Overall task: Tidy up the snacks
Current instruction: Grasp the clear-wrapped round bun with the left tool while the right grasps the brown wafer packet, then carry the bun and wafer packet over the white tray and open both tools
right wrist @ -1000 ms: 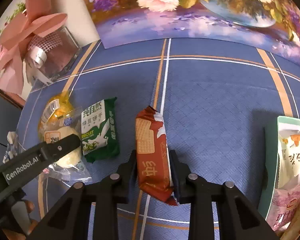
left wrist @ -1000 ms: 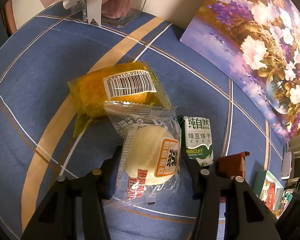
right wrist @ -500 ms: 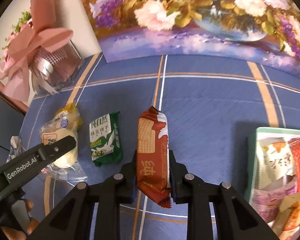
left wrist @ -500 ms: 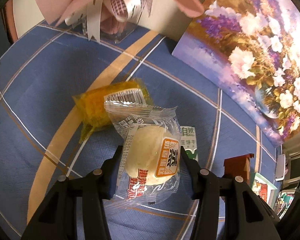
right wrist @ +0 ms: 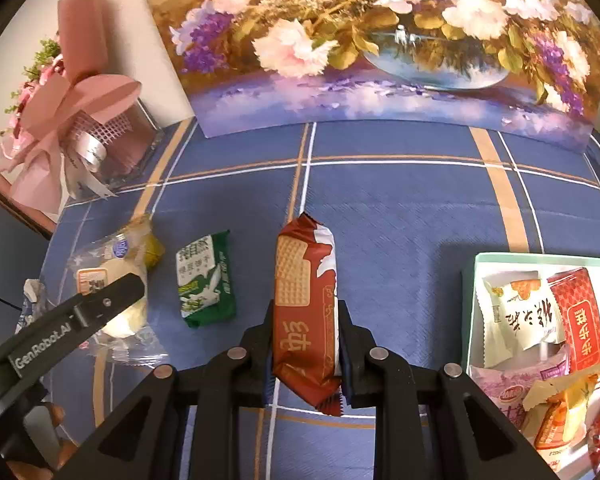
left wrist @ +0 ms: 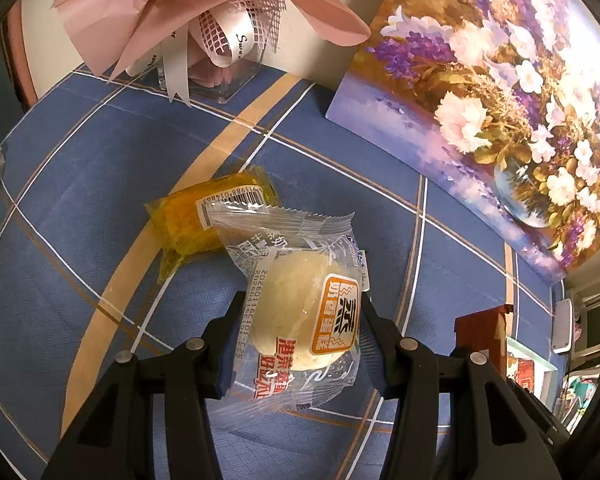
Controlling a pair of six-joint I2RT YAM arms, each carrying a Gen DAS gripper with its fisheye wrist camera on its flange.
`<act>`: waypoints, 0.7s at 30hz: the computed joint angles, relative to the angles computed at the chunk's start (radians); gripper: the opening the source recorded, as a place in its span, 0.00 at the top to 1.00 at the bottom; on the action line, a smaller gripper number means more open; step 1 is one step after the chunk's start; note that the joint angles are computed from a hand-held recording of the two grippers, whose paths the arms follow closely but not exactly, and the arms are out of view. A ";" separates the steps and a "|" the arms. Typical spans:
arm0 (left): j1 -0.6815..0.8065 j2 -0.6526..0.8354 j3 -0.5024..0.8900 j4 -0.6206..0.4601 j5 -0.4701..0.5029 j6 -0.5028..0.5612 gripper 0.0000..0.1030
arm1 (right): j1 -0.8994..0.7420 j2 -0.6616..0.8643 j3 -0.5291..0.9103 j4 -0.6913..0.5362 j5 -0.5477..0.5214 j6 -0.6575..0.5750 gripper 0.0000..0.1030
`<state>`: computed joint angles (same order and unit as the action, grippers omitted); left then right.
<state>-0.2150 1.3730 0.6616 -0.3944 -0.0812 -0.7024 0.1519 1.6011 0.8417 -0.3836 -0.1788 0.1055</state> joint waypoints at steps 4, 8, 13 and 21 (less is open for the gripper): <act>-0.013 0.008 0.001 -0.003 -0.006 -0.001 0.49 | -0.005 0.020 0.003 -0.001 0.001 0.003 0.75; -0.007 -0.013 -0.008 0.006 0.003 0.002 0.49 | -0.012 0.024 0.003 0.000 0.006 0.000 0.75; 0.022 -0.050 -0.014 -0.001 0.015 0.008 0.49 | -0.041 0.003 0.008 -0.013 -0.010 0.002 0.75; 0.009 -0.108 0.004 -0.044 -0.011 -0.002 0.49 | -0.112 -0.062 0.020 -0.073 -0.052 -0.019 0.75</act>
